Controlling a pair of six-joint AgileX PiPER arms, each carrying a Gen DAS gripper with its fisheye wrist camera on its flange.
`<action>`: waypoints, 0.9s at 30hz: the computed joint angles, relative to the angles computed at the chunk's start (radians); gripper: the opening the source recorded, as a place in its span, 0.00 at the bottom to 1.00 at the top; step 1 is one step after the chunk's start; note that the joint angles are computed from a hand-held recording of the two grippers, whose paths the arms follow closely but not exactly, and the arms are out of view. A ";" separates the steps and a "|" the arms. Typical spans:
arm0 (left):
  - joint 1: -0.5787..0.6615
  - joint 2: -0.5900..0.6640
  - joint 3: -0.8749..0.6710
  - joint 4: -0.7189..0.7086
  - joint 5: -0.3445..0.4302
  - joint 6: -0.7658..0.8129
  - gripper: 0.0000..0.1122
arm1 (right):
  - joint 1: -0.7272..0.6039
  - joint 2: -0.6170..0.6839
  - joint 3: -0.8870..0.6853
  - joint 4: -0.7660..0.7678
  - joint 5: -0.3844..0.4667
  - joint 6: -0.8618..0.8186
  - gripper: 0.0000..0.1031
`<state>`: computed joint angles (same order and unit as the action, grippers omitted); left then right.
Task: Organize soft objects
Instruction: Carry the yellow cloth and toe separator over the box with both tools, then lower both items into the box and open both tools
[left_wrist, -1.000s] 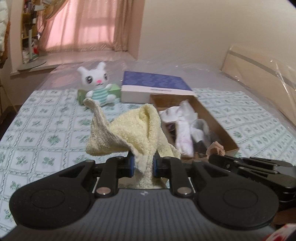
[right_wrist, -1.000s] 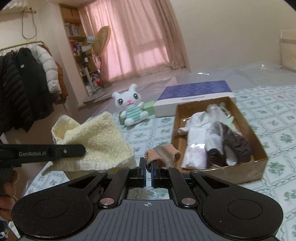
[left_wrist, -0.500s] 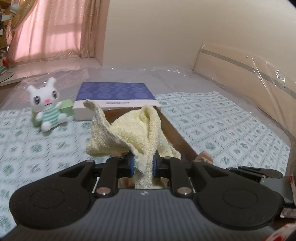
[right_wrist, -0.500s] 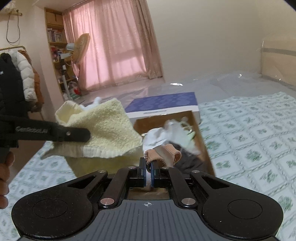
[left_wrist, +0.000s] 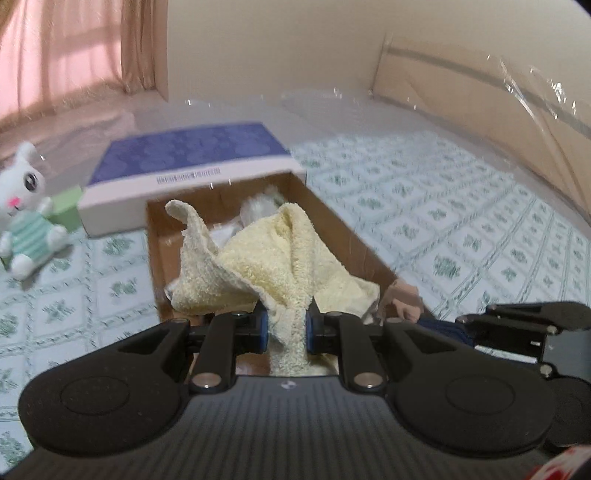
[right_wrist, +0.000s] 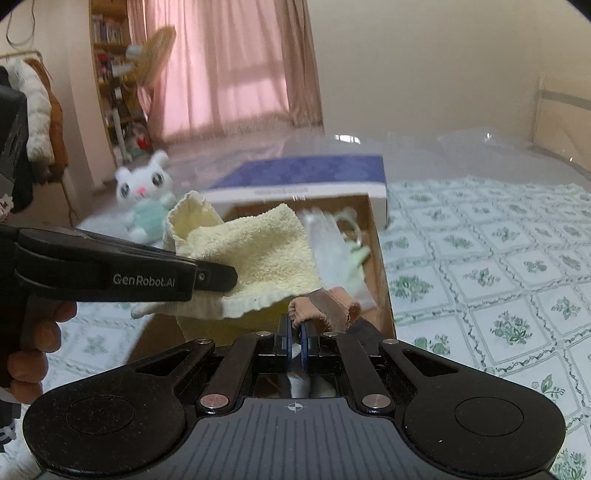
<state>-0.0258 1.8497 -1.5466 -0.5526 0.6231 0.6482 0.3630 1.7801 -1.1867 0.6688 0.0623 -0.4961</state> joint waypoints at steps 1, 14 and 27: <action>-0.004 0.021 -0.018 0.020 0.010 -0.014 0.15 | -0.005 0.014 -0.011 -0.029 0.011 0.024 0.04; -0.018 0.231 -0.243 0.183 0.065 -0.141 0.17 | -0.016 0.123 -0.138 -0.430 0.118 0.387 0.05; 0.065 0.040 -0.030 0.001 0.086 0.022 0.37 | -0.006 0.021 -0.049 -0.203 0.099 0.156 0.52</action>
<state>0.0388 1.8896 -1.5762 -0.5520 0.7094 0.6699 0.3567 1.8008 -1.2355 0.4662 0.1611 -0.3401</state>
